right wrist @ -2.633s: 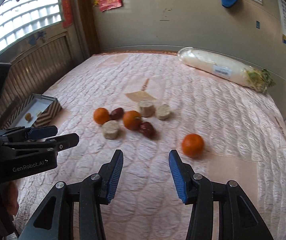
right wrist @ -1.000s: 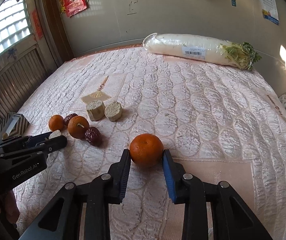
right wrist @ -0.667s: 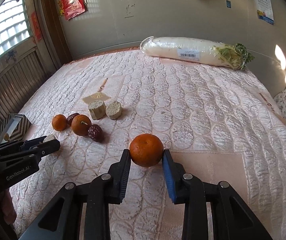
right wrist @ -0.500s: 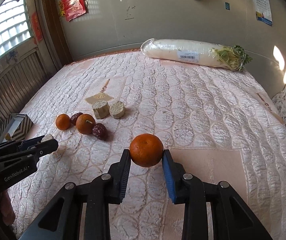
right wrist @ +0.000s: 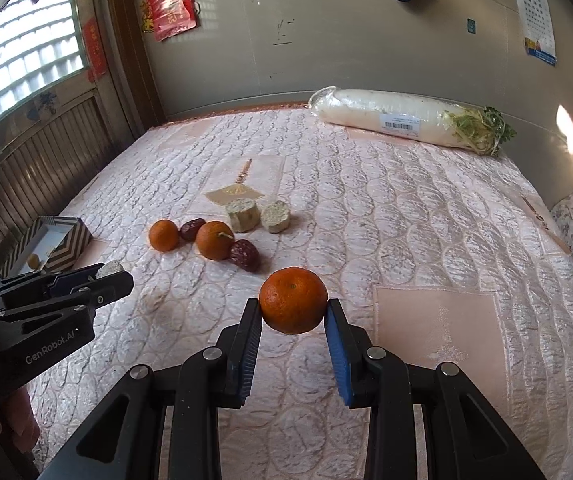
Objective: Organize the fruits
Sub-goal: 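Carry the pale chunk and orange over the white tray and open both grippers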
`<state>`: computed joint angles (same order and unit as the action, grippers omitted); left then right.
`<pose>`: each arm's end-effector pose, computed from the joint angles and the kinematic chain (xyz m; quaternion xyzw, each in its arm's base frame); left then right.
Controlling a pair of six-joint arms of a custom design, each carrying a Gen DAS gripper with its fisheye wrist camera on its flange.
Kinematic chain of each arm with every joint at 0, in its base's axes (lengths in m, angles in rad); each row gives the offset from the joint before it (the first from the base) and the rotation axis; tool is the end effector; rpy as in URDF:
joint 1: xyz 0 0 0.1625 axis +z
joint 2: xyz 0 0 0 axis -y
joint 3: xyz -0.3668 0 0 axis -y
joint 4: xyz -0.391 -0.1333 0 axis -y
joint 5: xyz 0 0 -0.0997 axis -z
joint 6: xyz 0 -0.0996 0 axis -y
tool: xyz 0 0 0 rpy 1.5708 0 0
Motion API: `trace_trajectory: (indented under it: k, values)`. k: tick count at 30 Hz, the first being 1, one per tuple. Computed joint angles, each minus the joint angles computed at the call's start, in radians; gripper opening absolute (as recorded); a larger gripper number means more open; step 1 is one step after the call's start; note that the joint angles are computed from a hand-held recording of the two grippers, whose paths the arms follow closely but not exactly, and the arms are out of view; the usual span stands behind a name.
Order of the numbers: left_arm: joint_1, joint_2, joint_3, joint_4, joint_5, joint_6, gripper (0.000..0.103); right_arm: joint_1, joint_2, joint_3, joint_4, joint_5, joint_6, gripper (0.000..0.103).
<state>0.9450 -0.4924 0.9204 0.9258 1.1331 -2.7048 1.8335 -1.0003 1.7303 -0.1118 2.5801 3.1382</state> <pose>-0.2098 -0.5899 0.0641 0.4714 0.8486 -0.1256 0.2049 0.1706 -0.4459 0.0985 -0.1165 -0.8004 0.4535 0.3742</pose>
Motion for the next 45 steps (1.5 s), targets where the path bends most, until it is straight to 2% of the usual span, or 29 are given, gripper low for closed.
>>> trace_trajectory:
  k: [9,27,45]
  values:
    - [0.017,-0.03,0.002,-0.008,-0.016,0.005,0.029,0.033,0.052,-0.056,0.022,-0.012,-0.014,0.031]
    - [0.069,-0.074,-0.05,0.0,-0.042,0.015,0.029,0.079,0.227,-0.275,0.138,-0.063,-0.068,0.031]
    - [0.141,-0.084,-0.181,0.042,-0.078,0.019,0.029,0.116,0.451,-0.597,0.306,-0.158,-0.149,0.031]
